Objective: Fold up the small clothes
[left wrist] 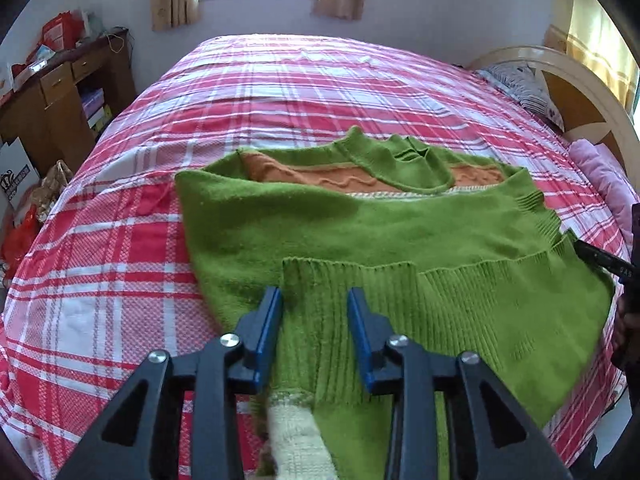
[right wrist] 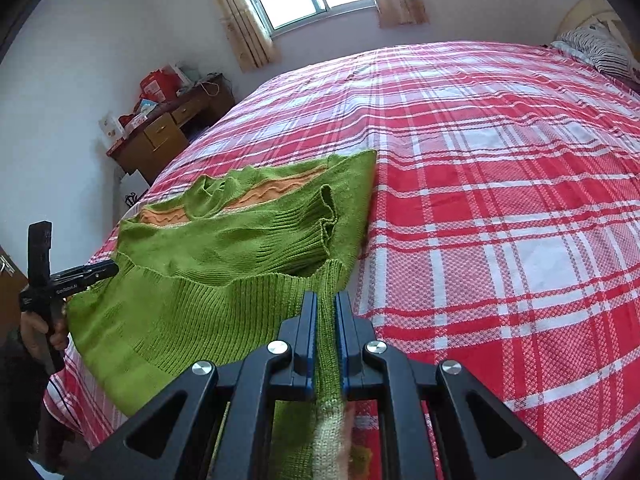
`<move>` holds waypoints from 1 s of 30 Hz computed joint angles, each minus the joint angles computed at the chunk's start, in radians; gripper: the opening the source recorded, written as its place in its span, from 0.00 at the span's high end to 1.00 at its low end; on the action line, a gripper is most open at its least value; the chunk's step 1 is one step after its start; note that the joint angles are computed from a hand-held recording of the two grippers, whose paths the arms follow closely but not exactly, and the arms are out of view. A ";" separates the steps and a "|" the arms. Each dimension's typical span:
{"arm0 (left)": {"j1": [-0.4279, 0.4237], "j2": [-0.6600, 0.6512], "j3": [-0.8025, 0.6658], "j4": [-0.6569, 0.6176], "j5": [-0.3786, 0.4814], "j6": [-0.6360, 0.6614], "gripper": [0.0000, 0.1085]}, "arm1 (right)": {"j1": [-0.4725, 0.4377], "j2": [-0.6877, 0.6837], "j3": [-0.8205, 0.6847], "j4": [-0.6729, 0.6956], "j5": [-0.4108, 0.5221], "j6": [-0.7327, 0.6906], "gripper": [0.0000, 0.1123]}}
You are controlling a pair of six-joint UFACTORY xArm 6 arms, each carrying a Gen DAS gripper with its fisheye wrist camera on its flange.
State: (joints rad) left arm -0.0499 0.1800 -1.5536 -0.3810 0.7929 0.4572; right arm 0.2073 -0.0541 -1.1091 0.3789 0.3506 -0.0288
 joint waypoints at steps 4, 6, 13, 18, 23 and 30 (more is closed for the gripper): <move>-0.012 -0.004 0.019 0.035 -0.030 -0.031 0.67 | -0.001 0.009 -0.007 -0.003 0.004 0.004 0.92; -0.019 0.005 0.010 0.069 -0.033 -0.061 0.68 | -0.001 0.014 -0.009 0.004 0.002 0.013 0.92; -0.031 0.026 -0.025 0.154 -0.011 -0.139 0.72 | -0.003 0.032 -0.035 -0.045 0.023 0.065 0.92; -0.038 0.042 -0.055 0.197 0.018 -0.178 0.81 | -0.002 0.035 -0.040 -0.082 0.030 0.091 0.92; -0.061 0.039 -0.058 0.280 0.023 -0.244 0.90 | -0.002 0.032 -0.032 -0.068 0.023 0.090 0.92; -0.096 0.002 -0.025 0.434 0.009 -0.346 0.91 | 0.000 0.021 -0.013 -0.064 0.001 0.084 0.92</move>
